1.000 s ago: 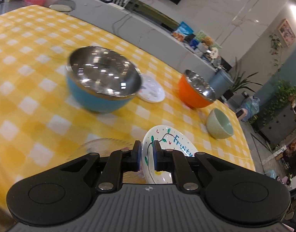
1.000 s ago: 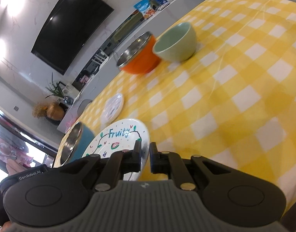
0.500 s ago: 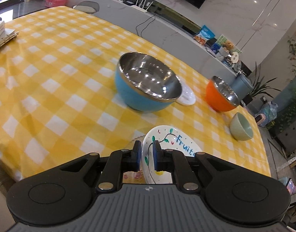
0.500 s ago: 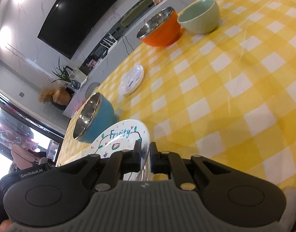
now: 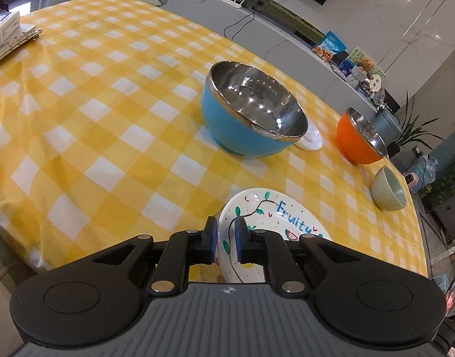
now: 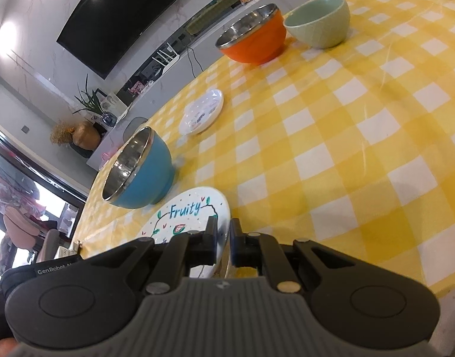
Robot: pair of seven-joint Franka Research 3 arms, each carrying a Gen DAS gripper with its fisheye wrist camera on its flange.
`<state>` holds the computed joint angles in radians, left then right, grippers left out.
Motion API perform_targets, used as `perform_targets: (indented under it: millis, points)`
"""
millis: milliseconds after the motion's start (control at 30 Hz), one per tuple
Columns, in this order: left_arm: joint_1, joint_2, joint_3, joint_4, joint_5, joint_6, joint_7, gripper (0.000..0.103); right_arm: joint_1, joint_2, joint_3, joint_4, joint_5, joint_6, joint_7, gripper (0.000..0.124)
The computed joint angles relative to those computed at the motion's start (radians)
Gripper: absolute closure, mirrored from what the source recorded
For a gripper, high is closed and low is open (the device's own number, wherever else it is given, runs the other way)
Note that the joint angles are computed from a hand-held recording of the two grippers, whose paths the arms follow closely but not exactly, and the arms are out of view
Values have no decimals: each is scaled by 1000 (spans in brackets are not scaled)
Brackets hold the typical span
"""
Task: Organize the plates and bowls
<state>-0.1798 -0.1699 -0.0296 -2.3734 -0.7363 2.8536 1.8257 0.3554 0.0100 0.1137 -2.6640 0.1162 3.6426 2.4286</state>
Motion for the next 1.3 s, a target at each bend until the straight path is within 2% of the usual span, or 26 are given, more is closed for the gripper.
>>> perform_targets:
  millis: [133,333,500,733,833,933,1100,1300]
  points:
    - [4,0,-2,-5,17,9,-13,90,19,-2,12,15,87,-30,-97,118]
    - [0,-8,-2,-15,34,8,-2,90,74,-13,44,48,382,-76,-397,117]
    - [-12,-13,-5,-31,67,37,9,90,127,2,70,105,700,-98,-710,116]
    - [-21,-20,-7,-57,155,90,-32,89,154,17,65,116,761,-76,-780,116]
    - [-3,-23,-23,-73,260,112,-105,89,185,31,69,155,905,-70,-939,116]
    - [-18,-20,-4,-73,290,115,-132,89,214,52,72,200,1040,-48,-1094,116]
    - [-15,-22,-6,-83,363,128,-169,89,224,65,74,221,1096,-28,-1171,116]
    - [-19,-22,2,-86,434,129,-203,90,244,96,85,284,1233,15,-1376,116]
